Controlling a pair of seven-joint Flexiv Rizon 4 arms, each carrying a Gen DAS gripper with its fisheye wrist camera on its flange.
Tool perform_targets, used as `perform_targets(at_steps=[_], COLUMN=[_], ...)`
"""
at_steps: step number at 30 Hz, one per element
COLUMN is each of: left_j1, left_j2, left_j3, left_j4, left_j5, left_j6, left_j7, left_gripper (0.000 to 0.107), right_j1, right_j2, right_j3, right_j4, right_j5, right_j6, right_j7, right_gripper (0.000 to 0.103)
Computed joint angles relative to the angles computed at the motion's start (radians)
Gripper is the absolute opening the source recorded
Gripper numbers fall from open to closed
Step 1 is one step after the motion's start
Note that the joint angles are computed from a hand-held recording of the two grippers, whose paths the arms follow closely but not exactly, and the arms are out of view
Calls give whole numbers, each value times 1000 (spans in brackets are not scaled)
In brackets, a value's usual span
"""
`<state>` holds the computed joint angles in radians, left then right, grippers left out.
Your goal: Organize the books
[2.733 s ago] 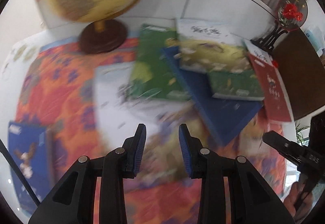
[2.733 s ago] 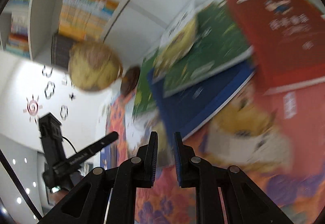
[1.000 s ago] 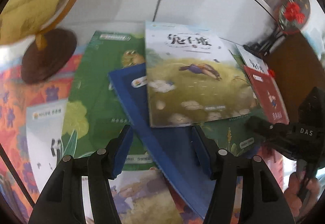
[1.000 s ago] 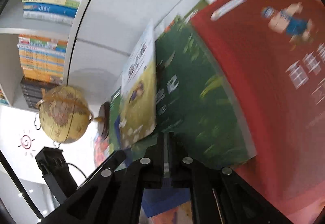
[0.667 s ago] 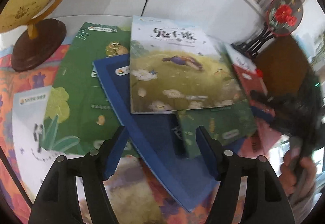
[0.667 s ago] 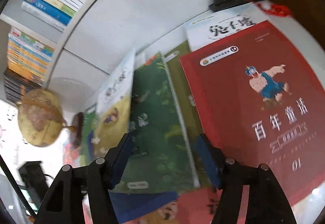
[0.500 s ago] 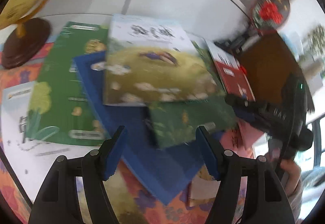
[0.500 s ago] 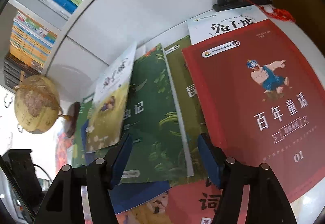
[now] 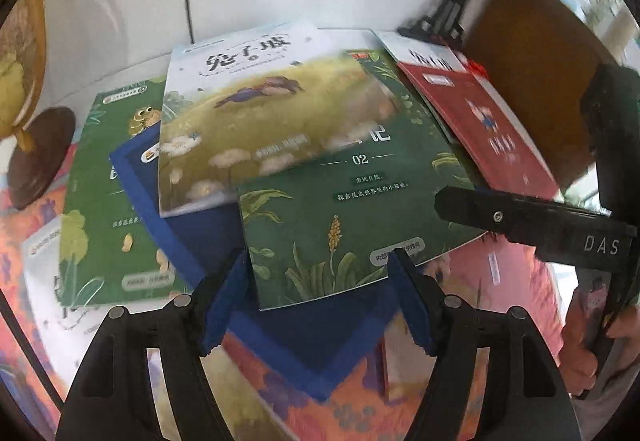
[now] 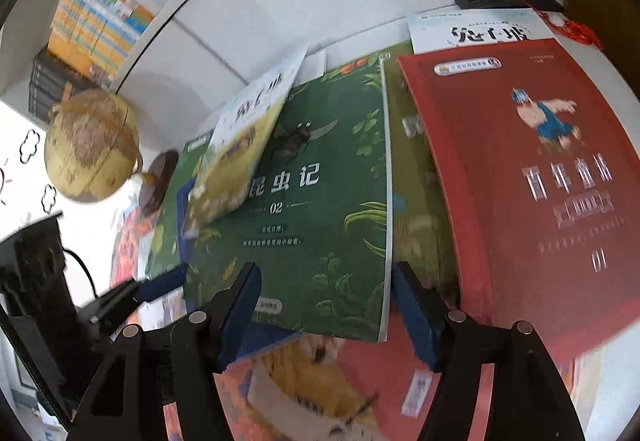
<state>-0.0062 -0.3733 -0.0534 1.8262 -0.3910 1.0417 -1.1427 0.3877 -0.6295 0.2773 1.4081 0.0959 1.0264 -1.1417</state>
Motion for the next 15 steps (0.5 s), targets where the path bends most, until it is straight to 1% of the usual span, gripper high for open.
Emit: perform_targets(at_steps=[3,4,6,7,9,10,11,12,13,14,15], left_j1=[-5,-7,-10,-13,-23,-24,-25,-23,-25,-28,-31], left_j2=[60,89,140,158,223,253,266,281,289,297,294], left_j3=[5,8,12,17,31,38,43,48,52,56,59], left_j4=[67,102,168,189,257,284,293,303,312,326,325], left_j5=[11,7,-15,-20,-28,-35,-39,-61,-70,-78,-58], left_j6=[-27,-43,-78,-92,-140,-193,-235,-301,-317,-306,-288], left_j7=[26,31,43,45,45,51,55,71,79,97,89], left_gripper=[69,69,69,69,69,69,69,69,69,69,69], right_j1=[-15,-25,-36,-43,-65,-79,-92,-98,-104,-98,-91], right_j2=[45,73,116,142,198,223,247,260,283,296,302], right_j3=[30,47,72,84,123,140,154,159,166,158,145], right_j4=[66,114,174,207,271,295,317,327,351,358,354], right_j5=[37,66,106,131,210,251,290,322,348,351,349], right_j6=[-25,-1,5,7,-8,-30,-75,-112,-120,-135,-163], right_j7=[-8,-20,-37,-45,-69,-93,-118,-142,-188,-209,-218], right_gripper=[68,68,68,68,68,68,68,68,68,68,68])
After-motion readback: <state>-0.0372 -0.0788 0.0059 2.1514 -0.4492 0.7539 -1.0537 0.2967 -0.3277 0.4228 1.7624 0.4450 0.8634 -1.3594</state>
